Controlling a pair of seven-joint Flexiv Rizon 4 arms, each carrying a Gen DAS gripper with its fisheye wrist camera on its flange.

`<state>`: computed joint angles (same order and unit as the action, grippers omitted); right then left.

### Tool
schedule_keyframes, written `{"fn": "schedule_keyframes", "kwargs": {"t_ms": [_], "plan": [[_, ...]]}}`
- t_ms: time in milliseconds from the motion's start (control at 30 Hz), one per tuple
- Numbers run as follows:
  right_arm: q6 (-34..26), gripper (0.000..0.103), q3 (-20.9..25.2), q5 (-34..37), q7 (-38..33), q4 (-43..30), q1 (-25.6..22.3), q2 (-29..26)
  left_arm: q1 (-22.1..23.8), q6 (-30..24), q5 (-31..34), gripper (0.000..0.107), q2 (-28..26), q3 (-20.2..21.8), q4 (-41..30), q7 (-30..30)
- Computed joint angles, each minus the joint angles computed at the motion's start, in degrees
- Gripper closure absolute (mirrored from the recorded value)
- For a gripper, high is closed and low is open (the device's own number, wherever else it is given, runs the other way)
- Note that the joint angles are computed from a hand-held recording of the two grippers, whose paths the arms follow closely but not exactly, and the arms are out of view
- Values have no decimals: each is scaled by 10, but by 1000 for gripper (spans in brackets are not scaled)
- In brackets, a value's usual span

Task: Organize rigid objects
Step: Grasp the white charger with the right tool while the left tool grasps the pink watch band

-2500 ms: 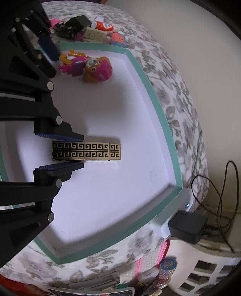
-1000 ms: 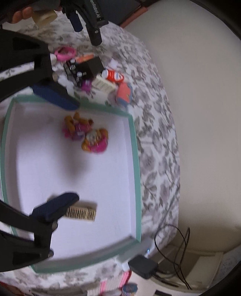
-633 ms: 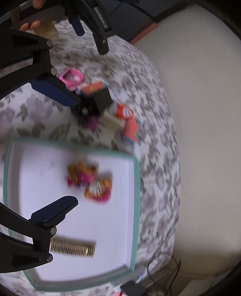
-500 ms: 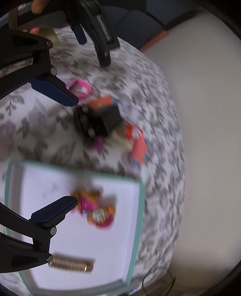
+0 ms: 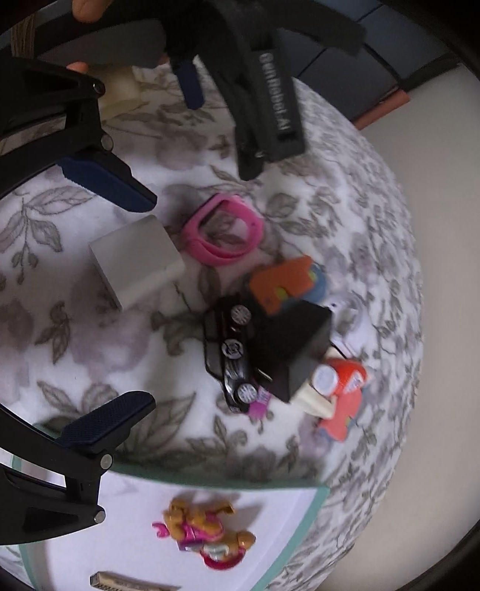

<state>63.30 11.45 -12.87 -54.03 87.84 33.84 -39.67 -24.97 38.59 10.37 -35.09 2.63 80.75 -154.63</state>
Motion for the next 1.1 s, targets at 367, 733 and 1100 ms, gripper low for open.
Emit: {"fn": "schedule_keyframes", "kwargs": {"t_ms": [367,733,1100], "plan": [[-17,5,-22,-23,6,-5,16,-11,9,-17,-21,5,-20,-18,-27,66],[6,11,-32,-42,39,22,3,7,4,17,-46,5,-55,-22,-64,110],[8,17,-19,-32,42,23,-7,10,-5,-13,-67,5,-105,-29,-128,186]]}}
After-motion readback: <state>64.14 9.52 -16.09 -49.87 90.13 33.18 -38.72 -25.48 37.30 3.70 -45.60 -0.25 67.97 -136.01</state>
